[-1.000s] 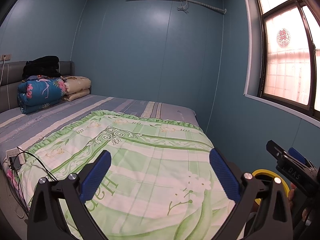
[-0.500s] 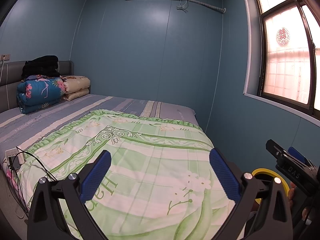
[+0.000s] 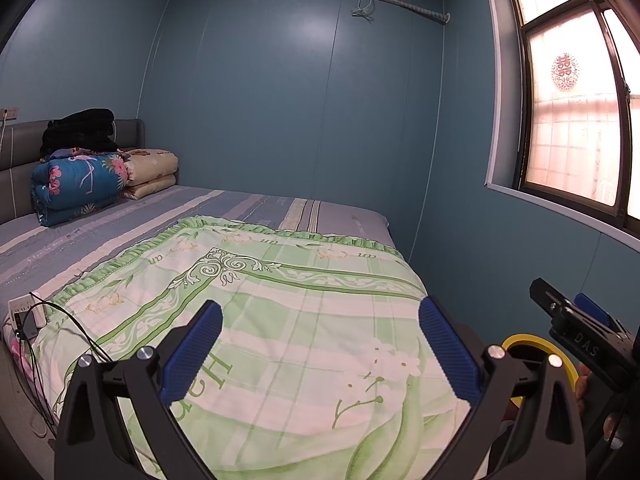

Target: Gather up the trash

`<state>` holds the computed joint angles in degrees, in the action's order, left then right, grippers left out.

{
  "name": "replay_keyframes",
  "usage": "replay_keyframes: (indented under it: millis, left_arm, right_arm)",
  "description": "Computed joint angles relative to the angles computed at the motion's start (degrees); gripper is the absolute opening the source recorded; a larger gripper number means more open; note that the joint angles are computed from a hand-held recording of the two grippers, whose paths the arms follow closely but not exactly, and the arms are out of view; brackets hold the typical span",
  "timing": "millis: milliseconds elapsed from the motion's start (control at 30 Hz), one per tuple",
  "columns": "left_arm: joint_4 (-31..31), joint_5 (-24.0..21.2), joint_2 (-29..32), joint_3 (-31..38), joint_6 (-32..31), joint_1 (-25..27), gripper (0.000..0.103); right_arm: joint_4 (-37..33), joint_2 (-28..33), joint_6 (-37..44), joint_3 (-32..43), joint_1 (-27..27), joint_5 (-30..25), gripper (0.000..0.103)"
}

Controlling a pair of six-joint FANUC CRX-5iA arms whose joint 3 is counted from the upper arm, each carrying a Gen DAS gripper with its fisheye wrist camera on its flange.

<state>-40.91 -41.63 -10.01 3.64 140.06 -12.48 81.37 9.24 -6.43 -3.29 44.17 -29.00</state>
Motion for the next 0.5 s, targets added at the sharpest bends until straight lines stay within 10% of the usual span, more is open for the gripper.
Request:
replay_keyframes:
  millis: [500]
  left_arm:
    - [3.2,2.5,-0.6,-1.5,-2.8,1.9,0.095]
  right_arm:
    - [-0.7,0.2,0.4,0.2,0.2,-0.3,0.095]
